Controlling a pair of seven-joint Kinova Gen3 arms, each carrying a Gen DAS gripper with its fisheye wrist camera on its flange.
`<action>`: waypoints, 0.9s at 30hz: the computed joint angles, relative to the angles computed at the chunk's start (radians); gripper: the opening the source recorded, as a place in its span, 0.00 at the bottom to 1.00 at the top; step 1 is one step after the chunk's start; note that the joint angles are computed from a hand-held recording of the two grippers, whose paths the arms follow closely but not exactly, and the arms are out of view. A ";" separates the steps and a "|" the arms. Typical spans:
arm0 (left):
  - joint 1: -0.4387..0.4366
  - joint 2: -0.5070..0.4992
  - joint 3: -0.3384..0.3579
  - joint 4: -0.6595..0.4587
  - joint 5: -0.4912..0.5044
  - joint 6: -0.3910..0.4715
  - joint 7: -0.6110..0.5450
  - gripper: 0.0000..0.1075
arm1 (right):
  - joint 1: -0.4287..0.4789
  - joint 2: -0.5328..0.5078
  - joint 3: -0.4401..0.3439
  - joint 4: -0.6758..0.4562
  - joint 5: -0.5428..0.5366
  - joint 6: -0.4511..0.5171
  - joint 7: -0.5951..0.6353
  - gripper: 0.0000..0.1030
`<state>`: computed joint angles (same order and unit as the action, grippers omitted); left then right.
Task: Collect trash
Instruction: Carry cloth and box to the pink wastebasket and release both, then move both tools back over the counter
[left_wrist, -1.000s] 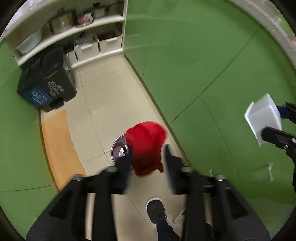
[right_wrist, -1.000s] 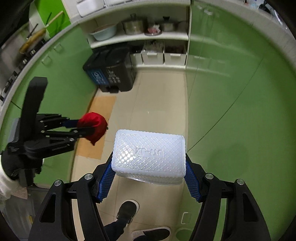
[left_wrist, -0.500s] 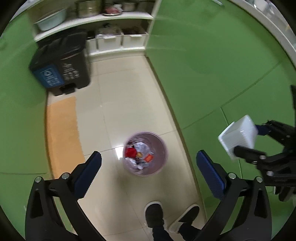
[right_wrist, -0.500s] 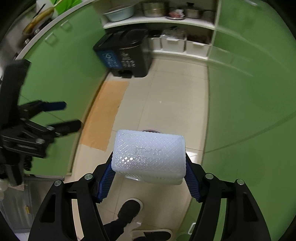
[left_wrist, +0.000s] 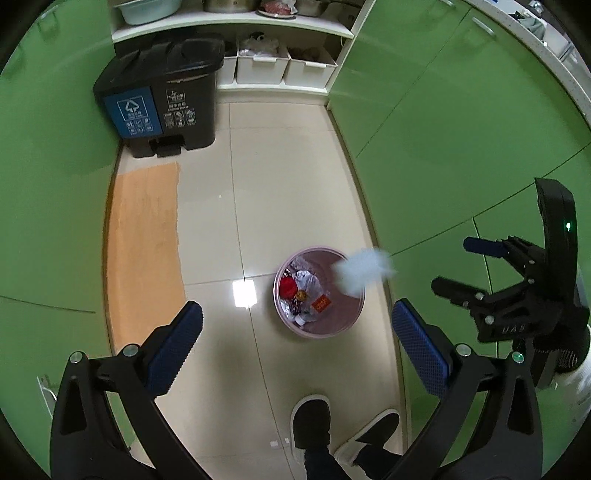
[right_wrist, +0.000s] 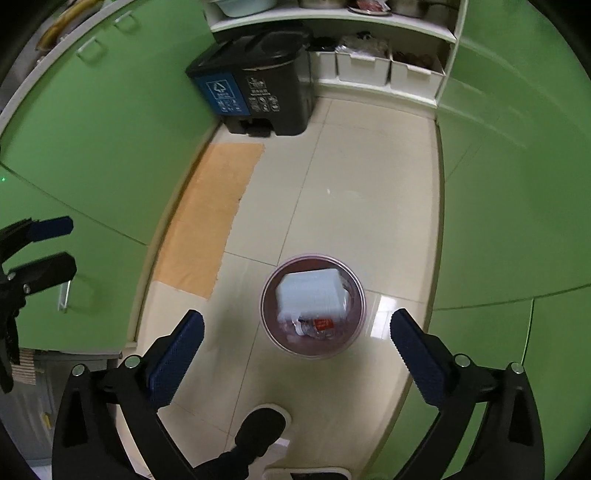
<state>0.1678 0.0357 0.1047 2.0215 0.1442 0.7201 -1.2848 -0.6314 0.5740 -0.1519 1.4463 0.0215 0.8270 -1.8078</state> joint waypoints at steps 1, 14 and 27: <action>0.006 -0.001 -0.001 -0.005 -0.002 0.008 0.005 0.93 | 0.000 -0.003 0.003 0.001 0.002 0.005 -0.002 0.94; 0.280 -0.007 -0.135 -0.305 -0.066 0.304 0.087 0.93 | 0.028 -0.238 0.011 0.013 0.017 0.179 -0.101 0.94; 0.149 0.041 0.354 -0.903 -0.249 0.685 0.245 0.93 | 0.112 -0.629 -0.050 -0.179 0.108 0.596 -0.270 0.94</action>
<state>0.3172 0.0764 0.4588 1.1189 -0.1046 1.4055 -1.0397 -0.5195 -0.0554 -0.2018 1.2676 0.1295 1.4234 -2.0779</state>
